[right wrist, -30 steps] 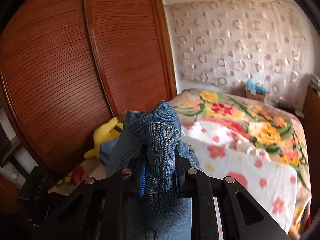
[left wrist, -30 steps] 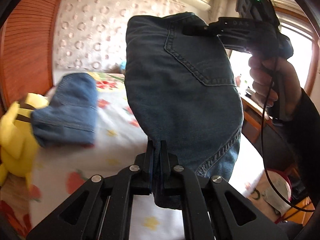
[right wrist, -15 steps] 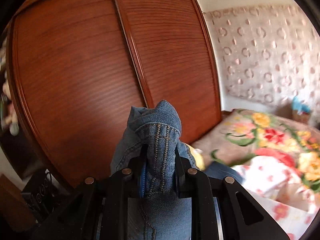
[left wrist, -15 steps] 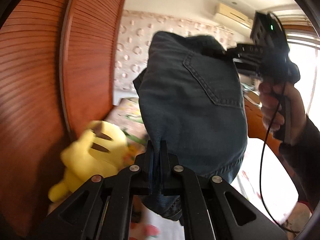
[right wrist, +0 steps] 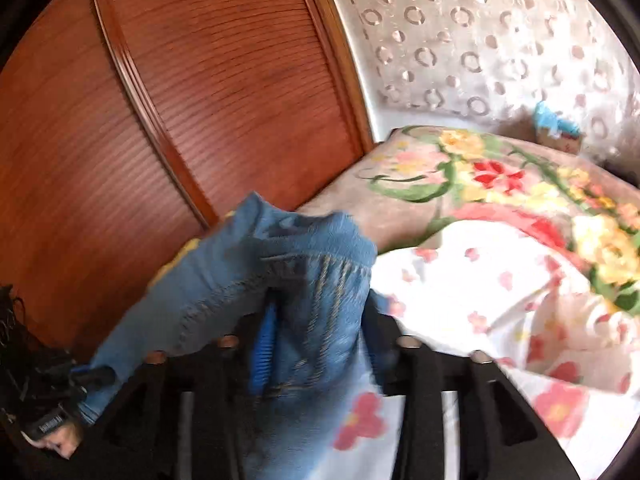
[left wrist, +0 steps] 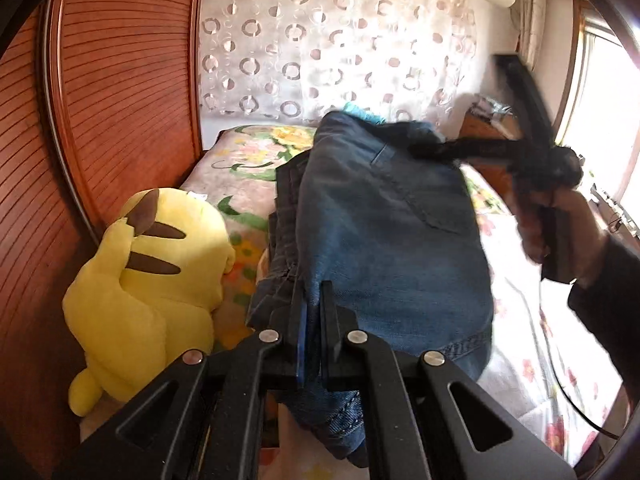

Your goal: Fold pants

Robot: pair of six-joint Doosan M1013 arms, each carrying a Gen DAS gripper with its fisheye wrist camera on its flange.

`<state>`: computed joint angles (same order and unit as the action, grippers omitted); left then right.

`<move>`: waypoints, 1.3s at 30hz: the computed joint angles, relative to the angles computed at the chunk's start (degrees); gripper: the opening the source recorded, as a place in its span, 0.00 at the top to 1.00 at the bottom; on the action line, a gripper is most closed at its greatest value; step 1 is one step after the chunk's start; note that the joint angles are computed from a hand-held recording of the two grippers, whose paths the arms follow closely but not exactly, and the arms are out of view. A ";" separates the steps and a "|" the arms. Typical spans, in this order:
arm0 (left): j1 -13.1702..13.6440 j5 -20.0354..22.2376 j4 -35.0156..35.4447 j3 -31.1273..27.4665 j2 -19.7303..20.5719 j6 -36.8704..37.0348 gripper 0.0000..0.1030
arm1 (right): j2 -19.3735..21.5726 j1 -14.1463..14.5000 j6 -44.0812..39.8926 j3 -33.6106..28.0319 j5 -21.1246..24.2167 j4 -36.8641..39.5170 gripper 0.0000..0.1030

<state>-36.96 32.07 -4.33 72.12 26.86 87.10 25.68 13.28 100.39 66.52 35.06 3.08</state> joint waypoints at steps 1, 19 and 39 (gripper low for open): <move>-0.14 0.34 1.34 -0.18 0.21 -0.82 0.95 | -0.51 0.09 0.91 0.45 -0.72 -2.37 0.47; -2.80 -3.13 20.55 3.09 -2.88 -19.63 0.90 | -7.75 8.12 21.62 10.46 -3.93 -26.24 0.59; -9.78 -9.61 19.35 6.27 -7.99 -15.48 0.53 | -26.86 18.39 59.89 33.69 -0.03 -59.84 0.58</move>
